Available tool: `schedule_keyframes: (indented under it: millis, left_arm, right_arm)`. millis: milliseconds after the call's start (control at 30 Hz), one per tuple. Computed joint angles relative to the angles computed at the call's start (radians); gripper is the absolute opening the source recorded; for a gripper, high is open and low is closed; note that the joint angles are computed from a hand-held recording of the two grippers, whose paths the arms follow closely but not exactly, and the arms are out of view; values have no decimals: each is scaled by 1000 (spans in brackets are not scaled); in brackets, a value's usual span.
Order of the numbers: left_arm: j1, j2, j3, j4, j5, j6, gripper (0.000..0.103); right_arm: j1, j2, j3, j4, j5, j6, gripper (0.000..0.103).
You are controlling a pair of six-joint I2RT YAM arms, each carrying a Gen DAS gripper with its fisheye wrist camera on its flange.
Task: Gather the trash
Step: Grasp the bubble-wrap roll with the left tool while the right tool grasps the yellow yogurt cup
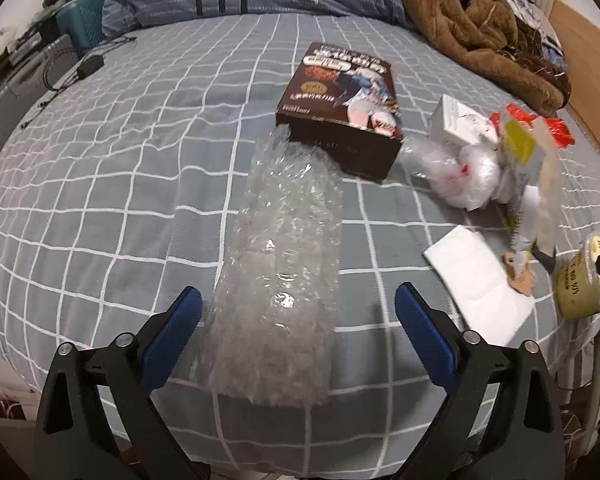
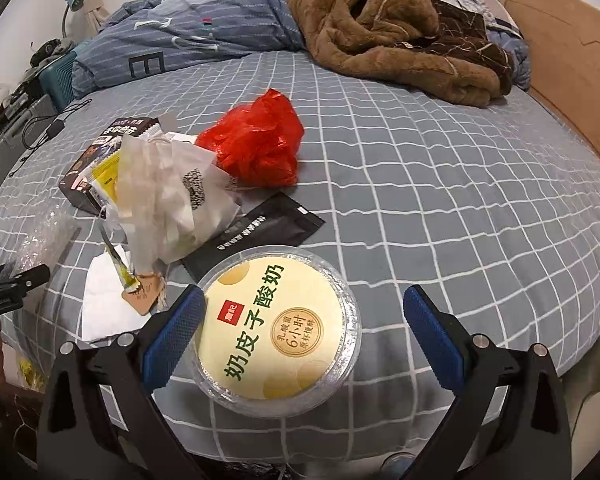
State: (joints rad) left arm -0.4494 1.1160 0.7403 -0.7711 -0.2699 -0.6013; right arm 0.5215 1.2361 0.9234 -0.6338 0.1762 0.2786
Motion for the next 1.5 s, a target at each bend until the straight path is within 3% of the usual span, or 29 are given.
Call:
schedule_keyframes:
  millis: [333,433,700,800,1200,1500]
  left_arm:
    - [48,52,-22,48,21,30,84]
    - [62,49,-21,41,18,36,76]
    - [50,45,1,14,-7,35,39]
    - [31,18,5,-12,-25,16,33]
    - [-45,-80,25,-106,-47,-73,30]
    - [-93,-115,29,-141,-56,-121,30]
  right_arm:
    - [42,36,18,-12,27,28,96]
    - [60,38,29,-24,51,35,96]
    - [81,64,36,-32,37,55,95]
    - [98,79,52,-45,35,61,96]
    - [190,32,50,-100,118,155,96]
    - [170,119,68,-41,50,174,95]
